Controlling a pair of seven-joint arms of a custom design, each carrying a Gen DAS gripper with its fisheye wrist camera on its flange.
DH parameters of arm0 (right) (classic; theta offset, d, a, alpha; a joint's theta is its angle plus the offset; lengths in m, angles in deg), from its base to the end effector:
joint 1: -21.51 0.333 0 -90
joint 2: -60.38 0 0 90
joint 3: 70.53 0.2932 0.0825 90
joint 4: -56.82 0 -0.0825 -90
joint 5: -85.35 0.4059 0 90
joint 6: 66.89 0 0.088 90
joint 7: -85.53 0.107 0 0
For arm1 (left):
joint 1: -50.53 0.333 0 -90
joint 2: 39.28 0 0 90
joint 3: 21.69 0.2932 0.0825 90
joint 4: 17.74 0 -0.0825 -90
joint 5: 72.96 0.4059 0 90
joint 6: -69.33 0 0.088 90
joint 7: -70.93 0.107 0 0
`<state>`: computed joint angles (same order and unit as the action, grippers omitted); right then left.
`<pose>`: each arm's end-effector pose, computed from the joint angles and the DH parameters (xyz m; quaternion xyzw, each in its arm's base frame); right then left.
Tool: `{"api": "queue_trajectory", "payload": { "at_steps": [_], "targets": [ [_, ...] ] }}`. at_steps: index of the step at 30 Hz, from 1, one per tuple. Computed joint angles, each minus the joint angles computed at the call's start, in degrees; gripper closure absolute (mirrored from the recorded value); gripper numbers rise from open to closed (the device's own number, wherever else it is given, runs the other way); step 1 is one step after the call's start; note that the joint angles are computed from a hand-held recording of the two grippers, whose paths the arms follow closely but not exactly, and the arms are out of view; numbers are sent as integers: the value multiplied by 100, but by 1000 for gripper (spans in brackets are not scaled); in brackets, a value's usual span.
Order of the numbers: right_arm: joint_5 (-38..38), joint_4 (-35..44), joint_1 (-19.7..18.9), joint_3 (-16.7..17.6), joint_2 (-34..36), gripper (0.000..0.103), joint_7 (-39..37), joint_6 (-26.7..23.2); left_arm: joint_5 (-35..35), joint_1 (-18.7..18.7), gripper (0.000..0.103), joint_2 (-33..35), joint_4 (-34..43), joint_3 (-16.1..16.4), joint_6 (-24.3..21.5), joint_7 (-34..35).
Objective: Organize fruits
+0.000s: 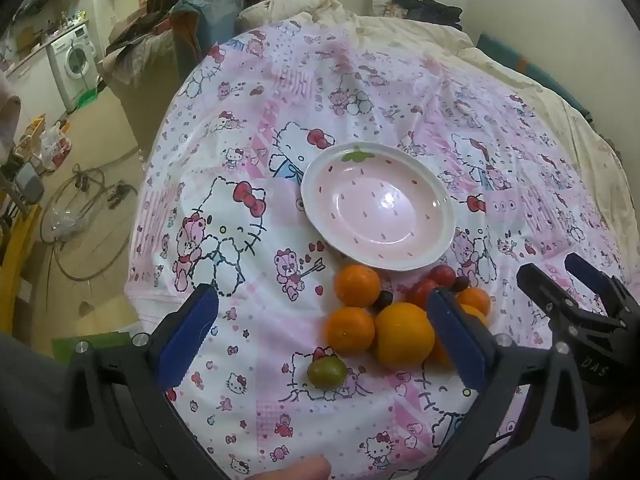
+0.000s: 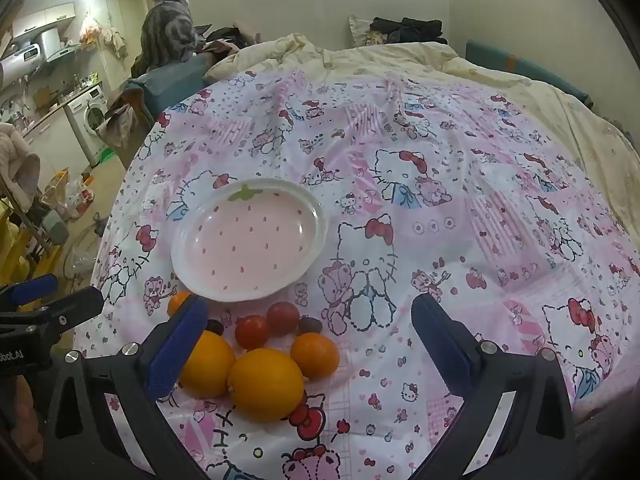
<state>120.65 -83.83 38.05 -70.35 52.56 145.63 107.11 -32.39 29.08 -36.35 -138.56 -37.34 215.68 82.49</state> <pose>0.5133 0.1082 0.3864 -0.7288 0.5816 -0.1784 0.3144 0.4746 -0.3689 0.3982 -0.7391 0.6016 -0.2345 0.1918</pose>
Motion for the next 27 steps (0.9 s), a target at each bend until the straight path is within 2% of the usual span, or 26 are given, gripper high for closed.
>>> {"api": "queue_trajectory", "payload": {
  "at_steps": [4, 5, 6, 18, 27],
  "targets": [
    [-104, 16, -56, 39, 8, 0, 196, -97, 6, 3, 0, -57, -64, -3, 51, -22],
    [-124, 18, -61, 47, 7, 0, 238, -114, -124, 1, 0, 0, 20, -18, -63, 98],
    [185, 17, 59, -79, -9, 0, -80, -92, -132, -5, 0, 8, 34, -19, -85, 111],
    [137, 38, -41, -8, 6, 0, -24, -103, -247, 43, 0, -64, -47, 15, -33, 242],
    [35, 18, -34, -7, 2, 0, 46, -55, -52, 10, 0, 2, 34, -6, -129, 101]
  ]
}}
